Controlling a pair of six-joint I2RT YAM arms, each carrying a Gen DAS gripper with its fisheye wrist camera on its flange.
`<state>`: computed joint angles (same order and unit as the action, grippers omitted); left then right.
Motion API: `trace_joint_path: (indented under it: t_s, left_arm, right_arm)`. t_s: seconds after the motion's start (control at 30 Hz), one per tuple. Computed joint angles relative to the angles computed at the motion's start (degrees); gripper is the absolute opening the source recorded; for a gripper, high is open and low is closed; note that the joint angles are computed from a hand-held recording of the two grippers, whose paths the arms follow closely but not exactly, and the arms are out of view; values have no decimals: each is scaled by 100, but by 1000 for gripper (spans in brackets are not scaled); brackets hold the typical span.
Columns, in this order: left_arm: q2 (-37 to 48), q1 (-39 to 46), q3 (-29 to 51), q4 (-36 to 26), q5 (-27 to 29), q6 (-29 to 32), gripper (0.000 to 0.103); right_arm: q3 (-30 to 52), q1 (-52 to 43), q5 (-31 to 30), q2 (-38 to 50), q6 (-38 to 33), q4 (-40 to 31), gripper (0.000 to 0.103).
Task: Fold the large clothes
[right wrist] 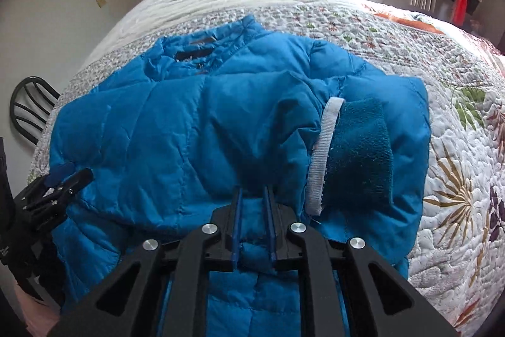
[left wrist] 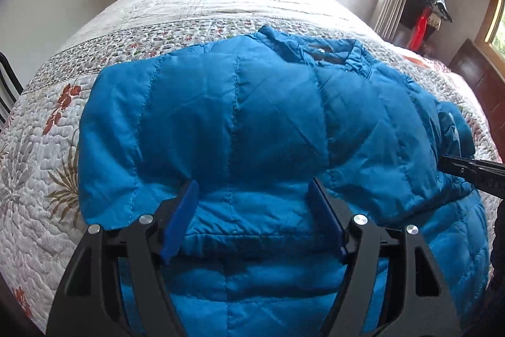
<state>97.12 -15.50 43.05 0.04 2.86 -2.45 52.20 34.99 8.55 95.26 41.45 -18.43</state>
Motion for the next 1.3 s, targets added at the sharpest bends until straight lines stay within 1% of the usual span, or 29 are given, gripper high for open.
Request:
trace_joint_path:
  t_s: [0.07,0.23,0.37,0.57,0.63,0.67,0.7,0.73,0.77,0.8,0.83,0.87,0.93,1.03,1.07,1.1,1.13,1.17,1.2,1.27,1.3]
  left_arm:
    - [77,-53,-22,85,-117,76,72]
    - [151,25,-34,148,13,84,72]
    - [188,21,-96,295,-9,102,72]
    - [189,-23,-205,500,-94,123,72]
    - [160,-1,-171,419,-43,127,72]
    - [59,25,-130,216,-11,121,72]
    - [-79,63,-93,-34,33,132,72]
    - [-360,144,-140,-300,153,174,73]
    - [-615,238,-215,-451,306,233,74]
    - [-986,381,-335,-678,485,331,78]
    - [-1374,550,-454,-943,631,438,79]
    - [-1708,727,-574,-1149,779,545,79]
    - [-2584,1260,-892,-1717,1085,925,84]
    - [-3672,2193,-1319,-2460,1465,1654,87]
    - [-4050,2662,-1473,-2783,1632,2044,87]
    - [-4367,3208,-1616,-3110,1862,2503,88]
    - [-4599,3740,-1725,-3433,2082,2967,88]
    - [-4663,4224,-1775,-3680,2261,3415,88]
    - [-4688,4839,-1833,-3982,2468,4008,88]
    - [-4420,6052,-1835,-4556,2802,5251,88]
    - [-4197,6573,-1809,-4751,2908,5794,88]
  right_arm:
    - [-69,34,9,68,-1,121,13]
    - [-272,-18,-91,35,-8,383,12]
    - [-392,-71,-198,4,-3,562,12]
    - [-401,34,-9,-2,-72,598,12]
    - [-400,118,112,-154,-77,461,15]
    - [-426,197,185,-377,25,324,17]
    - [-531,306,283,-706,84,272,24]
    - [-649,479,439,-1101,108,218,30]
    - [-712,672,592,-1431,110,111,34]
    - [-755,961,870,-1770,220,-75,42]
    - [-758,1206,1069,-1995,326,-284,46]
    - [-760,1520,1302,-2231,485,-564,47]
    - [-811,2149,1656,-2587,942,-1067,48]
    - [-949,3404,2316,-2951,2185,-1908,51]
    - [-987,3963,2594,-2996,2830,-2262,53]
    - [-1037,4470,2789,-3012,3416,-2522,58]
    - [-1077,5008,2966,-2992,4073,-2790,62]
    - [-1077,5582,3106,-2887,4855,-3094,62]
    - [-1034,6128,3217,-2725,5635,-3420,62]
    - [-850,7093,3400,-2296,7087,-4028,62]
    - [-836,7471,3458,-2171,7627,-4169,62]
